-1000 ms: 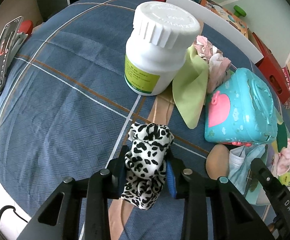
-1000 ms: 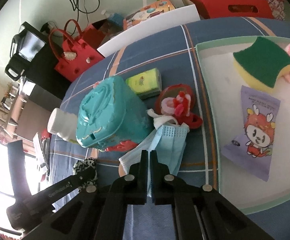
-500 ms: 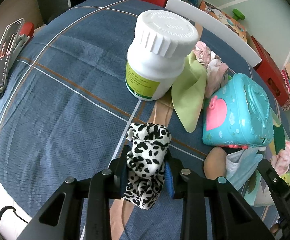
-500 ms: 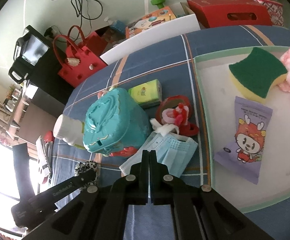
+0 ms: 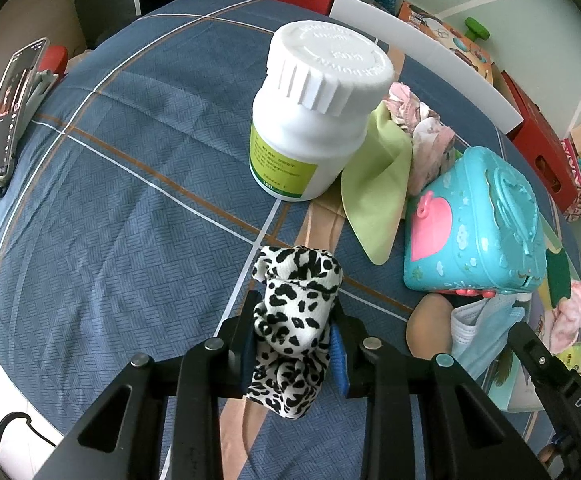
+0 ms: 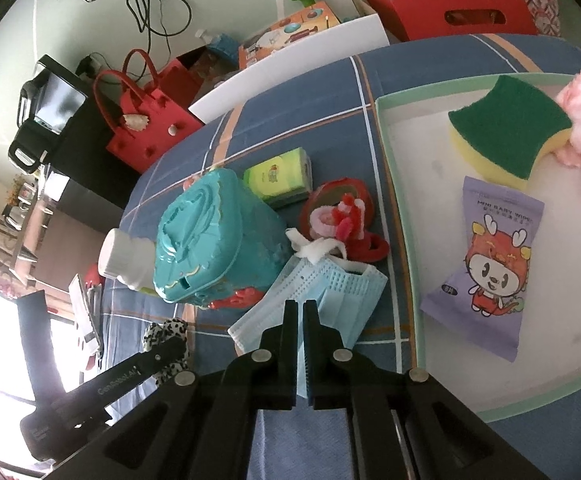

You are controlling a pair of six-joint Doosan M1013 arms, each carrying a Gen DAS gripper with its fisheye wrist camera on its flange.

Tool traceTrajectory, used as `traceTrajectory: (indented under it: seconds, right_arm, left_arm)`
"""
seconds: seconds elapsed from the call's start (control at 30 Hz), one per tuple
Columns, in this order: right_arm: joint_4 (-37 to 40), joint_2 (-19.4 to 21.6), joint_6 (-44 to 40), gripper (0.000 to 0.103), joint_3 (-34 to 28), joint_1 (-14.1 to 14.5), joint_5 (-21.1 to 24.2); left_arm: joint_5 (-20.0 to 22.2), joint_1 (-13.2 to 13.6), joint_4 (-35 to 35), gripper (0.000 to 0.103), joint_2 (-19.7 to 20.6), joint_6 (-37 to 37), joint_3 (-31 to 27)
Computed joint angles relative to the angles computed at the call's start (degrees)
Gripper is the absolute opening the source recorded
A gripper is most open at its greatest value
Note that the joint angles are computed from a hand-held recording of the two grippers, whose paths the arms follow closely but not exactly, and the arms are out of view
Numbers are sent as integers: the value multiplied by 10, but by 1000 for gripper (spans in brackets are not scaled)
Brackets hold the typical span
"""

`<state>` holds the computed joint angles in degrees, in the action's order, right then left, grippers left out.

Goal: Organize soft objects

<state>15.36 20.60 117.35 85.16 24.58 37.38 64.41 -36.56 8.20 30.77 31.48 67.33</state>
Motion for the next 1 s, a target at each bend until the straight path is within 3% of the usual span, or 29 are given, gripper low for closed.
traceTrajectory:
  seconds: [0.07, 0.13, 0.17, 0.2, 0.57, 1.0]
  right_arm:
    - [-5, 1, 4, 7, -1, 1, 2]
    - [-9, 1, 7, 20, -1, 1, 3]
    - [-11, 0, 9, 39, -1, 1, 2]
    - [-11, 0, 10, 49, 0, 1, 0]
    - [-31, 3, 40, 56, -3, 1, 16]
    - [-38, 24, 54, 56, -18, 6, 43]
  left_arm:
    - [-1, 0, -1, 32, 0, 0, 0]
    - [-1, 0, -1, 32, 0, 0, 0]
    - [0, 0, -1, 32, 0, 0, -1]
    - [0, 0, -1, 32, 1, 0, 0]
    - [-4, 1, -2, 32, 0, -2, 2]
    - [-3, 0, -7, 32, 3, 5, -1]
